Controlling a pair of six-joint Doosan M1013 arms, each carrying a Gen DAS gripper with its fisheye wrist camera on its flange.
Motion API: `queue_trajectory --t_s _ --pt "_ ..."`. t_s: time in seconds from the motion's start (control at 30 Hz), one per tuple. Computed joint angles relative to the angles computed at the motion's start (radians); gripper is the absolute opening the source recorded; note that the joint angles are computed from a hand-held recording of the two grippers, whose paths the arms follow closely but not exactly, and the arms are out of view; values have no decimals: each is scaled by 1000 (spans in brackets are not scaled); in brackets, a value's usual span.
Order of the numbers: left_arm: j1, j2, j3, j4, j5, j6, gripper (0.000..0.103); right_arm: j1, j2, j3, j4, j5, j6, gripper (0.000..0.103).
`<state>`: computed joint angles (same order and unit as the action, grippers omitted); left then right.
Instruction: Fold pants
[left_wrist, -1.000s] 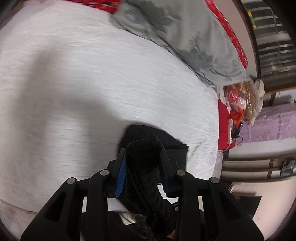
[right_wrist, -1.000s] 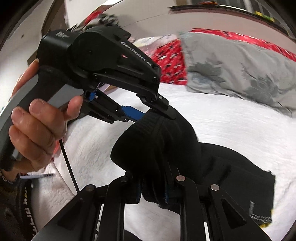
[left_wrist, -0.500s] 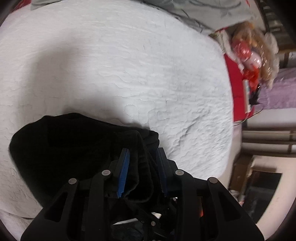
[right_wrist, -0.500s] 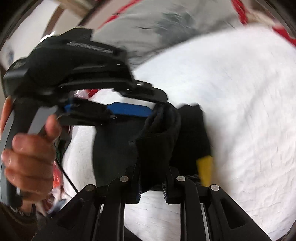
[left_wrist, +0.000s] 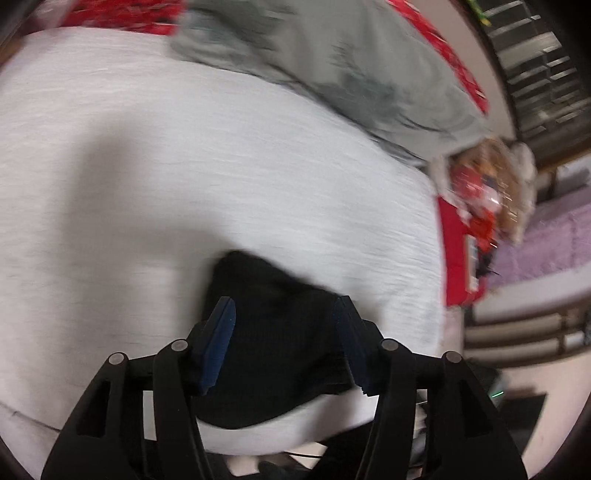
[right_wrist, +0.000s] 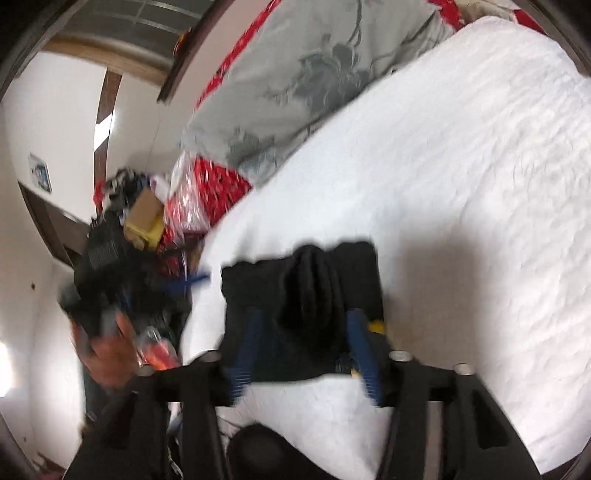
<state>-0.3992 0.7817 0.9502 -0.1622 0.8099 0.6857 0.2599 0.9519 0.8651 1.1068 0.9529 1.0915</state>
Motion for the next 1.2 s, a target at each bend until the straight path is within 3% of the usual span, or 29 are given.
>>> queue_trajectory --t_s 0.17,0.23,0.37,0.4,0.43,0.47,0.5,0.53,0.6,0.7,0.8,0.93,1.07,1.2 --pt "10 -18 96 -108 -104 4 55 29 114 -236 -126 120 155 66" --pt "4 -13 97 -89 -123 -4 55 39 130 -267 -187 113 195 66" --pt "-10 27 34 4 -68 -54 58 57 177 -353 -284 144 281 66" --pt "-11 40 14 25 -53 -78 58 62 179 -357 -302 141 278 66" --pt "-12 49 -2 43 -41 -98 58 66 182 -362 -320 137 264 59" --pt "-13 61 -25 64 -20 -128 59 70 180 -356 -330 127 240 49" --pt "-11 63 -27 60 -21 -135 59 71 174 -348 -348 128 231 25" --pt "-9 64 -32 40 -32 -145 58 69 192 -382 -346 162 236 22" --pt "-11 57 -21 4 -79 -134 58 57 189 -380 -300 172 232 20" --pt "-28 83 -74 79 -16 -139 53 32 133 -276 -243 100 166 19" --pt "-31 106 -100 93 28 -156 47 18 157 -299 -300 116 255 19" --pt "-28 65 -39 91 -28 -165 47 20 150 -275 -295 99 246 21" --pt "-13 -9 87 87 -164 -194 49 18 151 -281 -286 115 246 24" --pt "-1 -11 101 21 -145 -152 49 21 162 -305 -289 123 275 25"
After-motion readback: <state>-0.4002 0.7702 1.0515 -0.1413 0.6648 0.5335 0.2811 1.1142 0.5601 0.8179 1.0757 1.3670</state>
